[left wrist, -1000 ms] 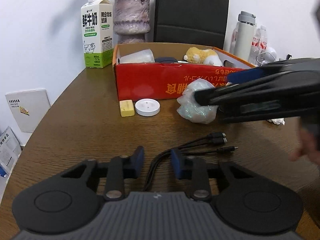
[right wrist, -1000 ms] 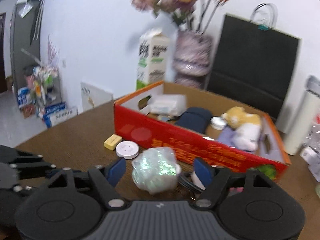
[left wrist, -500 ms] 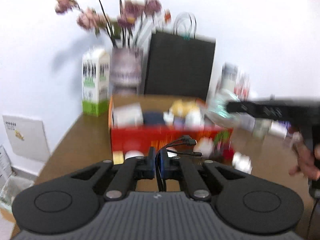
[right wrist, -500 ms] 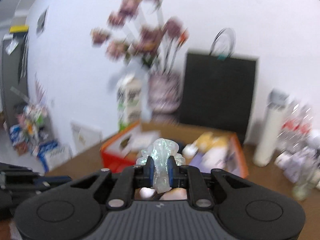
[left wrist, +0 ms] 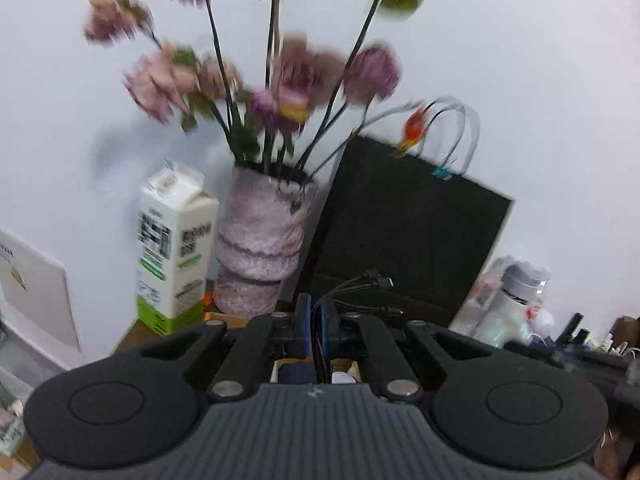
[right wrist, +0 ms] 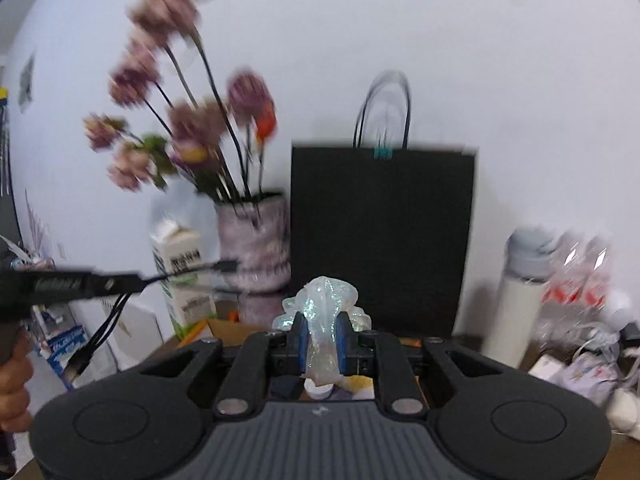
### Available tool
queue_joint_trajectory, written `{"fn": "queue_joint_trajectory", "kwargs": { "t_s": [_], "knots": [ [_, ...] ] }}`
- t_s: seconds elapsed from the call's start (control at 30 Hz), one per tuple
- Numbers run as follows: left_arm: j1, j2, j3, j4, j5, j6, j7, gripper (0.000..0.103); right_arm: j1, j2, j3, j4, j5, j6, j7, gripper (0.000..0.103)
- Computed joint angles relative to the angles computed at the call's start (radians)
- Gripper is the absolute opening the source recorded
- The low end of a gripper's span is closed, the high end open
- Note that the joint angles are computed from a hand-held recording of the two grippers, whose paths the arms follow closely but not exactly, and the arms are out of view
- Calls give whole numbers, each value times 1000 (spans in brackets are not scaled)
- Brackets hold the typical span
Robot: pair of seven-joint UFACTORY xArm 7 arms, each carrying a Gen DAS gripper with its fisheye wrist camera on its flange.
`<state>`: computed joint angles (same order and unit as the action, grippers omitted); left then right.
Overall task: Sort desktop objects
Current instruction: 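Carry the USB cable with the left tool while the right carries the plastic bag into the box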
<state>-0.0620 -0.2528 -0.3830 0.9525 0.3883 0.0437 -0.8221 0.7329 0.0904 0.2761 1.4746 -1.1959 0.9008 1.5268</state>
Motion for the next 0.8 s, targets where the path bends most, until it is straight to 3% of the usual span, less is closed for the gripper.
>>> {"fn": "queue_joint_trajectory", "kwargs": {
  "t_s": [0.1, 0.13, 0.23, 0.27, 0.37, 0.47, 0.53, 0.57, 0.63, 0.67, 0.73, 0.8],
  "knots": [
    [82, 167, -63, 128, 115, 51, -71, 5, -37, 109, -39, 81, 109, -64, -88, 13],
    [53, 229, -36, 164, 120, 59, -39, 5, -47, 146, -54, 105, 156, -88, -123, 13],
    [40, 351, -39, 236, -24, 183, 108, 5, -73, 248, -81, 160, 305, -136, -206, 13],
    [16, 374, -15, 246, -28, 206, 116, 5, -80, 275, -87, 174, 346, -151, -230, 13],
    [-69, 420, 85, 258, 109, 202, 33, 5, -72, 350, -108, 227, 419, -150, -298, 13],
    [-81, 440, 97, 252, 45, 174, 83, 7, -39, 426, -141, 304, 454, -110, -345, 17],
    [-110, 437, 129, 240, 51, 158, 82, 9, -20, 449, -161, 323, 473, -116, -362, 31],
    [-120, 440, 135, 245, 37, 159, 95, 12, -7, 456, -175, 335, 479, -112, -361, 36],
    [-114, 417, 127, 226, -39, 160, 165, 38, 9, 438, -195, 318, 500, -116, -366, 45],
    [-120, 403, 134, 217, -59, 156, 179, 43, 14, 412, -207, 287, 505, -141, -360, 46],
    [-150, 355, 176, 180, -24, 137, 156, 48, 27, 368, -226, 240, 504, -164, -329, 50],
    [-193, 307, 227, 168, 78, 184, 80, 55, 39, 316, -236, 195, 479, -167, -289, 51]
  ]
}}
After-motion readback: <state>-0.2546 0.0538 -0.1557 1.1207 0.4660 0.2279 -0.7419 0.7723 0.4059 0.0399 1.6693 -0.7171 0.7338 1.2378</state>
